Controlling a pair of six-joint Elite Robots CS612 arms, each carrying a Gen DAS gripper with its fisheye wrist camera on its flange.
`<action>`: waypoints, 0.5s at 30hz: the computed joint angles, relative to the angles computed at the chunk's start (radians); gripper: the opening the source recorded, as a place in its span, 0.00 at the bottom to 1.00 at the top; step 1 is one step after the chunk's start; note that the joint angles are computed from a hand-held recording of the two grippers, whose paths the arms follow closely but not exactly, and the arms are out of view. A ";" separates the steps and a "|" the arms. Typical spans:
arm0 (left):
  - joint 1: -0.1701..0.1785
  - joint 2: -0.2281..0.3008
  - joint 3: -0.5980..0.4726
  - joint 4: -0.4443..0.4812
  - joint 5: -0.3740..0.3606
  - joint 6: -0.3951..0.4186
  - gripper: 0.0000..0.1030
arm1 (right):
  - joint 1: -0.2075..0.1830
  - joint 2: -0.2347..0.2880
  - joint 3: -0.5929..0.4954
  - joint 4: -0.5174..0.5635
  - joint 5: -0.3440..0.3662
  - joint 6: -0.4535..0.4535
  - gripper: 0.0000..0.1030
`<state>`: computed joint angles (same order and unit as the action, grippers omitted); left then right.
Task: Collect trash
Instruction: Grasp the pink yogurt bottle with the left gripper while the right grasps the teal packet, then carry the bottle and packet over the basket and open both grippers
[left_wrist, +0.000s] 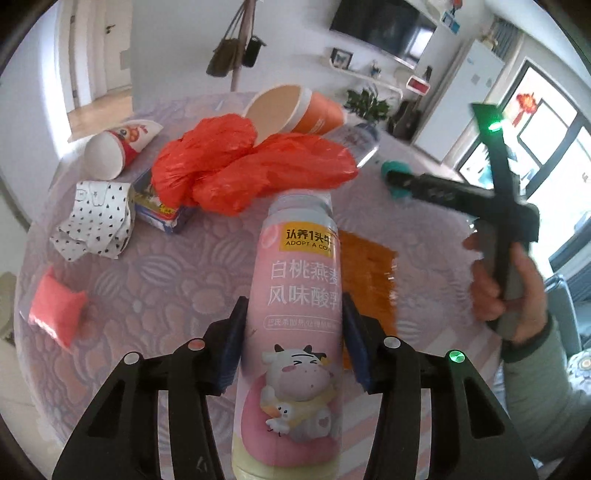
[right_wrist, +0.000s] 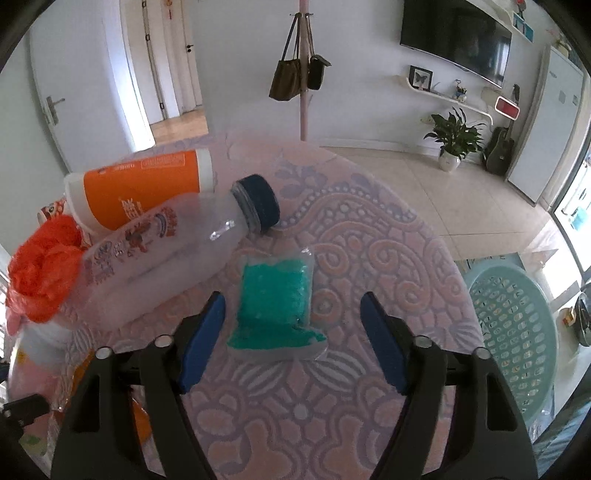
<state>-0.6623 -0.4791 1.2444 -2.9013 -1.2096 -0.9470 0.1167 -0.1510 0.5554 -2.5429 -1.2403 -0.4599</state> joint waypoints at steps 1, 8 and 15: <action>-0.005 0.000 -0.001 -0.010 0.010 0.004 0.46 | 0.000 0.004 -0.011 0.023 0.004 -0.008 0.44; -0.032 0.010 -0.048 -0.058 0.055 0.050 0.45 | -0.026 -0.052 0.105 -0.079 0.058 0.018 0.38; -0.035 0.071 -0.214 -0.060 0.088 0.167 0.45 | -0.075 -0.113 0.204 -0.236 0.125 0.097 0.37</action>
